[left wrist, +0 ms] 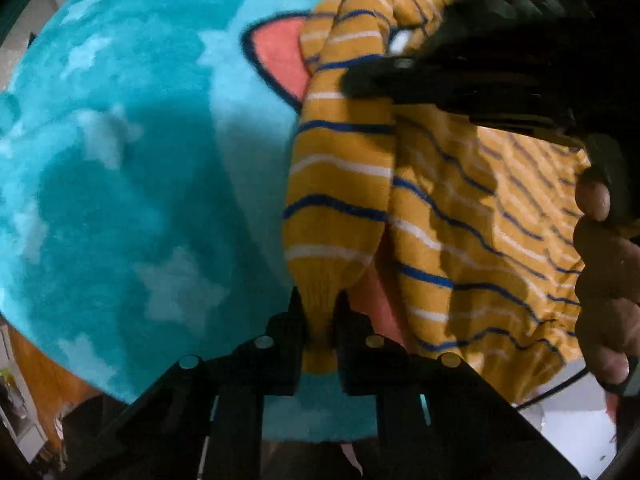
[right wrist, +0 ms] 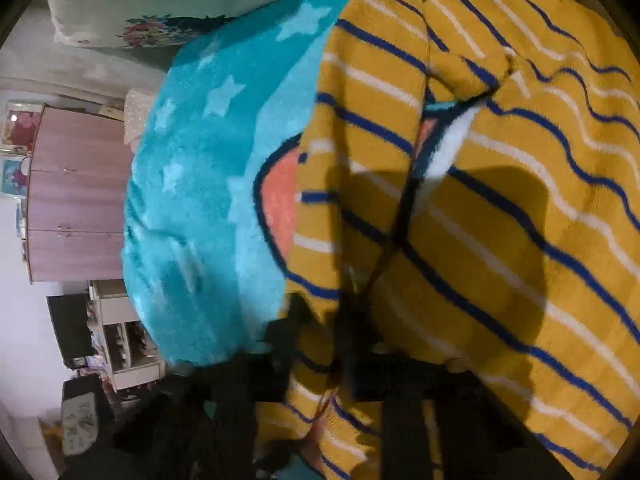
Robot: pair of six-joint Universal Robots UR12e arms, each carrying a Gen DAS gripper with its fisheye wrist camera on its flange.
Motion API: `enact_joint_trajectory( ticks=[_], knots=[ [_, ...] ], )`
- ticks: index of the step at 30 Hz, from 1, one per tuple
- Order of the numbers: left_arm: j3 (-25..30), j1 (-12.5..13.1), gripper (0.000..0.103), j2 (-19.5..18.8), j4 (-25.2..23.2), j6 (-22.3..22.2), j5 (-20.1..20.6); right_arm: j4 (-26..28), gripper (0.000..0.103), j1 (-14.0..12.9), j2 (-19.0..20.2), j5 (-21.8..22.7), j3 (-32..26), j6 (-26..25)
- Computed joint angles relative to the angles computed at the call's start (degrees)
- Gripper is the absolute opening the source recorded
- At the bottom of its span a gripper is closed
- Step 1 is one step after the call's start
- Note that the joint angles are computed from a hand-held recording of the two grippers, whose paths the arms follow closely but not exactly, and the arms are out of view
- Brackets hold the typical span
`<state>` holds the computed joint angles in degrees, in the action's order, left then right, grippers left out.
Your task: Fold small clothes
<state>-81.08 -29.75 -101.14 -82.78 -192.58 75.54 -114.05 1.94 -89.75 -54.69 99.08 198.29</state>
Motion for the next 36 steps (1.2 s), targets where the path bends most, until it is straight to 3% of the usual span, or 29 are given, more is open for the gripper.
enact_joint_trajectory(
  ticks=[1,3,5,8,11,15,16,18,21,22,24,25,26,28,32,36],
  knots=[
    [0.84,0.41,0.012,0.40,-0.61,-0.53,-0.95,-0.45,0.004,-0.46,-0.41,1.24,0.02,-0.20],
    [2.49,1.72,0.012,1.75,0.25,-1.25,-6.60,-0.33,0.004,-1.95,-1.64,4.84,-0.06,-0.39],
    [5.36,1.44,0.012,1.65,0.24,0.39,-8.86,-0.99,0.004,-3.94,-3.15,9.15,0.17,-0.05],
    [11.12,-0.98,0.012,-0.54,-1.06,9.09,-13.14,0.62,0.004,-6.78,-5.92,10.45,-0.76,-1.70],
    [14.49,-3.49,0.013,-3.21,-1.96,14.79,-15.45,3.58,0.004,-9.75,-9.01,7.73,-1.39,-5.59],
    [17.53,-7.12,0.014,-7.45,-4.15,19.50,-13.45,7.19,0.004,-13.76,-12.14,2.46,1.45,-9.12],
    [16.95,-7.97,0.017,-8.12,-3.46,18.57,-13.07,8.14,0.004,-14.78,-12.65,1.25,2.64,-10.18],
    [16.29,-8.67,0.040,-9.10,-3.04,17.78,-12.16,12.43,0.004,-17.12,-12.70,0.25,5.14,-10.76],
    [14.52,-8.38,0.043,-8.54,-3.65,15.69,-13.07,12.52,0.005,-18.68,-12.88,-4.62,9.52,-9.56],
    [12.93,-7.58,0.047,-7.36,-1.71,14.13,-13.39,11.96,0.007,-19.76,-13.55,-3.13,11.08,-8.94],
    [11.72,-6.61,0.066,-6.32,1.53,11.17,-11.60,8.61,0.010,-21.19,-15.21,0.52,13.16,-6.59],
    [10.99,-5.63,0.068,-5.63,3.43,8.73,-10.23,7.66,0.022,-21.14,-15.90,0.52,12.99,-6.63],
    [11.47,-5.00,0.071,-6.12,4.25,7.02,-9.81,6.63,0.047,-20.55,-16.29,-1.01,12.30,-6.64],
    [11.26,-3.50,0.071,-6.41,5.34,3.32,-7.76,3.63,0.069,-19.81,-16.91,-1.91,11.53,-5.25],
    [13.32,-1.21,0.071,-9.17,7.51,-6.41,-5.71,-1.29,0.073,-19.29,-14.44,3.40,8.23,-5.43],
    [14.60,0.31,0.071,-11.77,10.54,-13.98,-6.74,-1.92,0.076,-16.79,-6.83,4.82,1.26,-8.63]
  ],
)
